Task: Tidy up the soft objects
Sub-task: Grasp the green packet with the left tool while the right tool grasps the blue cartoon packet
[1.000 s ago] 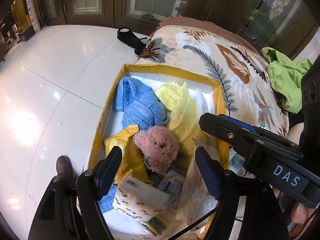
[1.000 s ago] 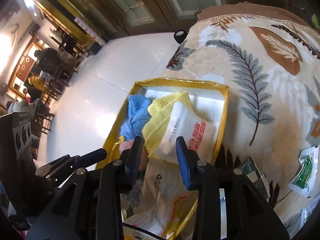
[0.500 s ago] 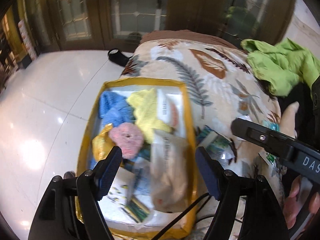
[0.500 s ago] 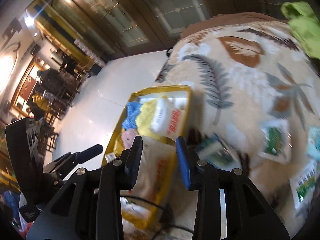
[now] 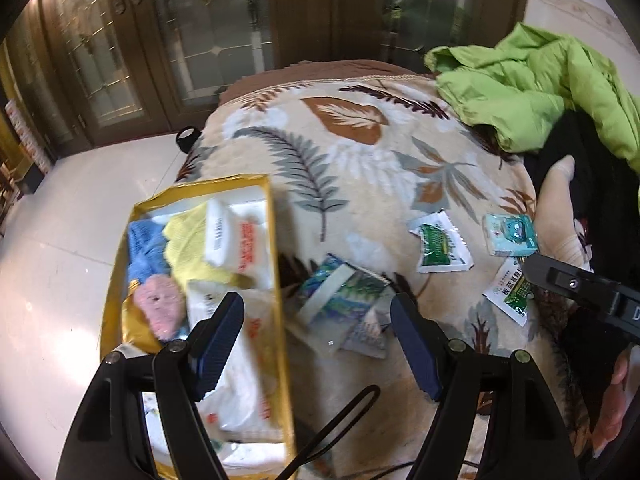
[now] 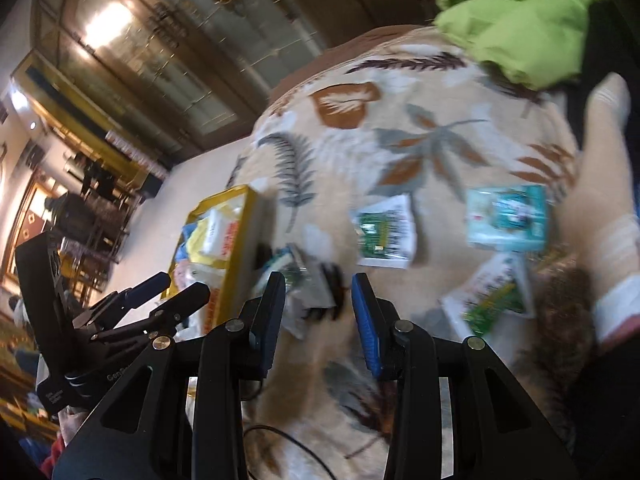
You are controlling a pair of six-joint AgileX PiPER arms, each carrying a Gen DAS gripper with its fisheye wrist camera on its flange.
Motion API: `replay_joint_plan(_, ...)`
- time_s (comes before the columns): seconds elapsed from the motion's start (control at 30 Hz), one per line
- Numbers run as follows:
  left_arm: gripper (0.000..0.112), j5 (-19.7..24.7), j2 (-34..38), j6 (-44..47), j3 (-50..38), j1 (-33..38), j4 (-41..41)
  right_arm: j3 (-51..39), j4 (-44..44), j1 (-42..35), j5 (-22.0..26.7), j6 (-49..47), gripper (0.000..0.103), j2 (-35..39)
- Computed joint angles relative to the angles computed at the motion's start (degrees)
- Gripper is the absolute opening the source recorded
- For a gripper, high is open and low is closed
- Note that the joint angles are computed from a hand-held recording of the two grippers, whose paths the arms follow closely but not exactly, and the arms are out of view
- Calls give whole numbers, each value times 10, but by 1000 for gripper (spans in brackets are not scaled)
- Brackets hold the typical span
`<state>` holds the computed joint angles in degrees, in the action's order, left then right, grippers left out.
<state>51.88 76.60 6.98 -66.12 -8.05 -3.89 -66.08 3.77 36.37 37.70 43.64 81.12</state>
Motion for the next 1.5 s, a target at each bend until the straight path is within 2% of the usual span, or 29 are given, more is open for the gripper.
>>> replay_joint_plan(0.2, 76, 8, 38, -2, -28, -25, -23, 43, 1, -40, 3, -8, 34, -42)
replay_joint_plan(0.33, 79, 51, 91, 28, -82, -22, -89, 63, -6, -68, 7, 3, 34, -58)
replay_joint_plan(0.37, 80, 60, 107, 27, -99, -26, -100, 71, 4, -81, 5, -5, 34, -62)
replay_joint_plan(0.47, 80, 68, 144, 5, -132, -48, -101, 89, 47, -112, -2, -39, 47, -70)
replay_joint_plan(0.73, 80, 111, 257, -51, -228, -86, -114, 77, 144, -199, 5, -131, 48, -46)
replay_joint_plan(0.8, 80, 116, 278, -66, -247, -93, -112, 39, 173, -236, 35, -171, 48, -5)
replay_joint_plan(0.93, 80, 130, 316, -89, -286, -106, -105, -23, 137, -241, 90, -183, 52, 54)
replay_joint_plan(1.17, 81, 144, 362, -100, -316, -113, -109, -77, 161, -255, 159, -392, 52, 108)
replay_joint_plan(1.33, 83, 154, 386, -108, -337, -120, -102, -125, 127, -240, 226, -509, 53, 141)
replay_joint_plan(1.37, 83, 156, 389, -112, -341, -122, -98, -132, 118, -235, 234, -521, 57, 147)
replay_joint_plan(1.47, 83, 163, 395, -113, -348, -126, -88, -160, 75, -215, 258, -556, 58, 168)
replay_joint_plan(1.5, 83, 165, 399, -114, -354, -129, -86, -178, 37, -195, 269, -577, 58, 187)
